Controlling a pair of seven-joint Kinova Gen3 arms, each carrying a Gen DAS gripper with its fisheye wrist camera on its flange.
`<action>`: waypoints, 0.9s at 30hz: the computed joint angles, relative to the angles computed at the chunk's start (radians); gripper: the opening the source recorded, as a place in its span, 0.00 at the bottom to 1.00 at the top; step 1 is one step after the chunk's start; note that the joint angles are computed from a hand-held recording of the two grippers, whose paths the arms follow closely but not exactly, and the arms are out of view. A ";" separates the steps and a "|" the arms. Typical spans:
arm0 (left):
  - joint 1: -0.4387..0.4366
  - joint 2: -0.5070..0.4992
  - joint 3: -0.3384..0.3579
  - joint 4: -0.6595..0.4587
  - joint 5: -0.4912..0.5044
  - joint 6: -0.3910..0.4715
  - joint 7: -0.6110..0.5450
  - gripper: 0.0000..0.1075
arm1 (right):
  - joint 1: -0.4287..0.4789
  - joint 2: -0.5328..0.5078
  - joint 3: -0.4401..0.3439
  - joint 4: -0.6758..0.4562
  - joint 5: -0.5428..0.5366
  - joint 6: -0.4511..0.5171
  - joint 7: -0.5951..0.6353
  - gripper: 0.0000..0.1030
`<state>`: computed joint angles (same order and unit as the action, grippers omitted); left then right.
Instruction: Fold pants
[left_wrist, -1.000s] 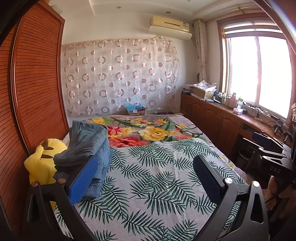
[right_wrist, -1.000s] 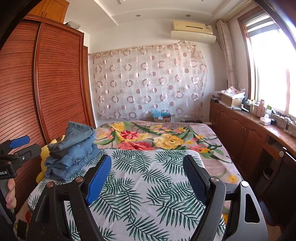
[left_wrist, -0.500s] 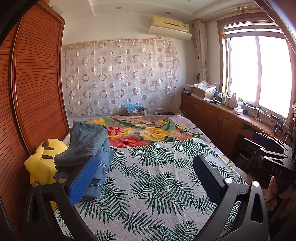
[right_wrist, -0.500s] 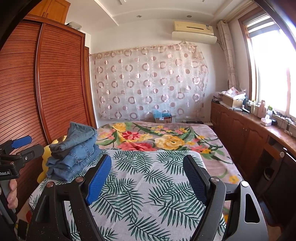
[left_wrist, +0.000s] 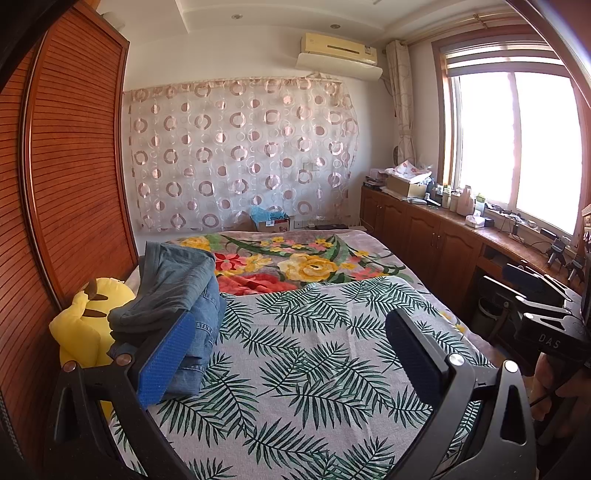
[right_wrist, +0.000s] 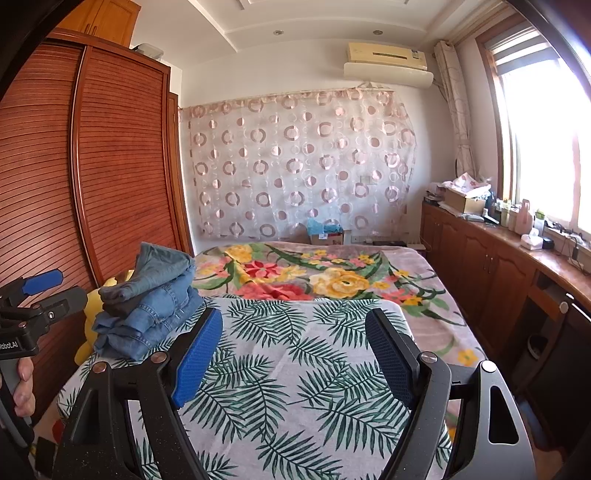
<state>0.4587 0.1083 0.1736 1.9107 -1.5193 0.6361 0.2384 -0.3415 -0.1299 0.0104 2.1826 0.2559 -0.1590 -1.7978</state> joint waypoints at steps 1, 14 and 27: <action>0.001 0.000 0.001 -0.001 0.001 0.002 0.000 0.96 | 0.000 0.000 0.000 0.002 0.001 -0.002 0.000 0.79; 0.002 0.001 0.001 -0.001 0.001 0.004 0.001 0.96 | 0.033 0.002 -0.036 0.012 -0.047 -0.015 0.042 0.79; 0.002 0.002 0.001 0.001 -0.003 0.003 0.005 0.96 | 0.018 -0.001 -0.017 0.014 -0.022 -0.018 0.022 0.79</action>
